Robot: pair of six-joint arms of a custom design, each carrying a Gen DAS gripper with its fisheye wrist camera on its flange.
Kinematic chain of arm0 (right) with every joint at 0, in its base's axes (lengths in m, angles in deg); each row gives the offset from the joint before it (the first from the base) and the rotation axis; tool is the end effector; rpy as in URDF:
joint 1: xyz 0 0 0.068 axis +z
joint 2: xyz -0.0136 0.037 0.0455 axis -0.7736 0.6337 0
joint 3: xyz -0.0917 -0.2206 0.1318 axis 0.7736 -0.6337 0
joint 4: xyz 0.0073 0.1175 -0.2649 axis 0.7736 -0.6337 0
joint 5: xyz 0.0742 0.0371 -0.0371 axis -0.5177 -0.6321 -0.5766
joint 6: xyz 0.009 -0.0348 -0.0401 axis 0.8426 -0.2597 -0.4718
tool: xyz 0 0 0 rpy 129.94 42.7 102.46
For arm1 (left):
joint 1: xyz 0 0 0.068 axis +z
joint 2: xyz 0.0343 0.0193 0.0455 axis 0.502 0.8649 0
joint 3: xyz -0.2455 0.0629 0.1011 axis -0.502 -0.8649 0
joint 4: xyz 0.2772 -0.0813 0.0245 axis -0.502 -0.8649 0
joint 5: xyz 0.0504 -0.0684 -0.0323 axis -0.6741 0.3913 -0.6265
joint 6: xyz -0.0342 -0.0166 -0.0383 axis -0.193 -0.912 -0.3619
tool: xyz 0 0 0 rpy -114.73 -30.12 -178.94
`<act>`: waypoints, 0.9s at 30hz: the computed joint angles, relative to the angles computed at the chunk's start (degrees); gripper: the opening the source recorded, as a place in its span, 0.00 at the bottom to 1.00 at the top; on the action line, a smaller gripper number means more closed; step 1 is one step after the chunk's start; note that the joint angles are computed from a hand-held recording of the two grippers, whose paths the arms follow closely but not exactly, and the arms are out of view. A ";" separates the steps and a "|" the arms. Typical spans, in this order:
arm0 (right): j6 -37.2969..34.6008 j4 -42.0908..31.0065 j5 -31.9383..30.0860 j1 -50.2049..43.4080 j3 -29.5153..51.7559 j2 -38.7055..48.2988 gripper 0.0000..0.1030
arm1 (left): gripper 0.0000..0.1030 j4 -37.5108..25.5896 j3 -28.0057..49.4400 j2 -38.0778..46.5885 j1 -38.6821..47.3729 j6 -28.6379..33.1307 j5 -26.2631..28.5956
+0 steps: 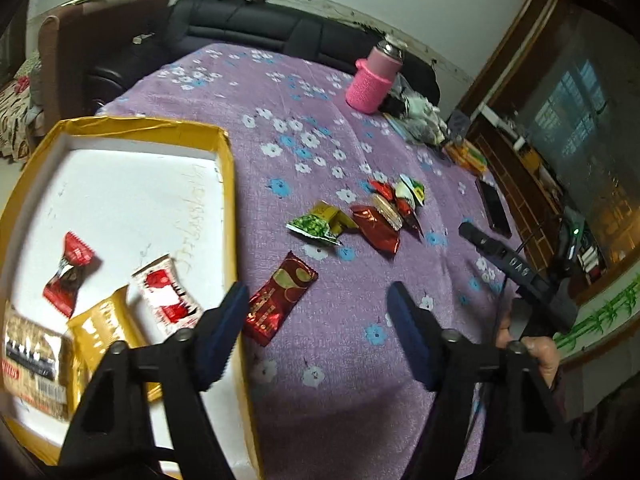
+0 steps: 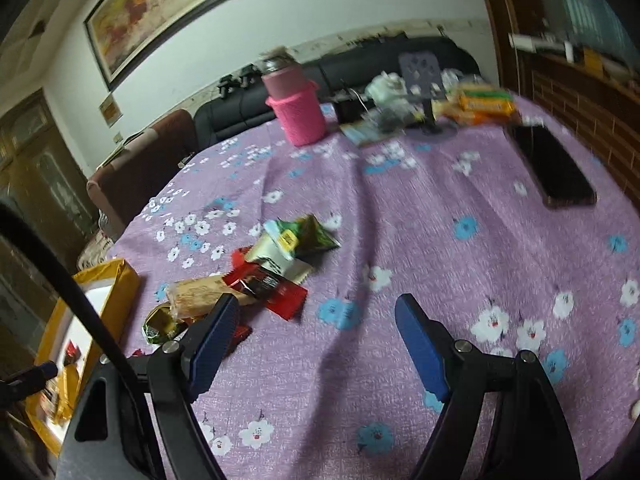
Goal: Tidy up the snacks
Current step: 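Grasp the dark red gold-dotted packet with the left tool while the right tool approaches the snack pile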
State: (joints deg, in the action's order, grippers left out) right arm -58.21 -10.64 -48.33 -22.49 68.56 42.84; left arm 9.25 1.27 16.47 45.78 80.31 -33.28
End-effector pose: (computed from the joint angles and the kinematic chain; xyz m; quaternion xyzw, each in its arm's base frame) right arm 0.2019 0.1038 0.0987 0.0433 0.9031 0.1645 0.3943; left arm 0.1480 0.0236 0.1413 -0.0113 0.9312 -0.1862 0.3132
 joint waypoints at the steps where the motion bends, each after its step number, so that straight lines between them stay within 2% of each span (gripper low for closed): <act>1: 0.46 0.01 -1.21 -0.69 -0.21 -0.37 0.78 | 0.67 2.13 -0.20 1.26 -3.11 -1.45 -2.05; 3: 0.55 -0.17 -1.47 -0.76 -0.67 -1.43 0.78 | 0.67 5.98 -0.17 4.77 -9.47 -3.34 -6.44; 7: 0.10 -0.66 1.21 0.99 -0.97 -2.59 0.78 | 0.67 15.57 1.55 17.98 -21.73 -4.32 -18.16; 9: -0.04 -0.57 1.54 1.31 -0.92 -2.43 0.78 | 0.67 18.27 2.86 23.39 -24.39 -4.00 -22.19; 12: -0.37 -0.22 1.31 1.24 -0.69 -1.62 0.78 | 0.67 18.41 5.37 28.84 -24.70 -3.21 -22.67; 19: -0.59 0.12 1.39 2.01 -0.46 -0.80 0.78 | 0.68 17.42 8.47 35.55 -26.21 -3.06 -29.24; 21: -0.60 0.17 1.38 2.07 -0.45 -0.68 0.78 | 0.60 16.81 7.91 35.17 -27.45 -2.39 -29.05; 22: -0.67 0.14 1.44 2.08 -0.42 -0.62 0.78 | 0.52 17.13 7.48 34.88 -28.09 -2.71 -28.46; 23: -0.58 0.19 1.55 2.12 -0.36 -0.51 0.78 | 0.39 16.74 6.92 33.69 -28.50 -2.71 -28.69; 24: -0.52 0.24 1.56 2.09 -0.39 -0.52 0.78 | 0.32 16.25 6.68 32.95 -28.46 -2.64 -27.74; 25: -0.48 0.30 1.29 1.89 -0.42 -0.50 0.78 | 0.29 15.79 6.27 32.05 -28.42 -2.94 -26.82; 27: -0.34 0.49 0.54 1.19 -0.61 -0.54 0.78 | 0.29 15.82 5.62 31.15 -28.87 -4.36 -26.17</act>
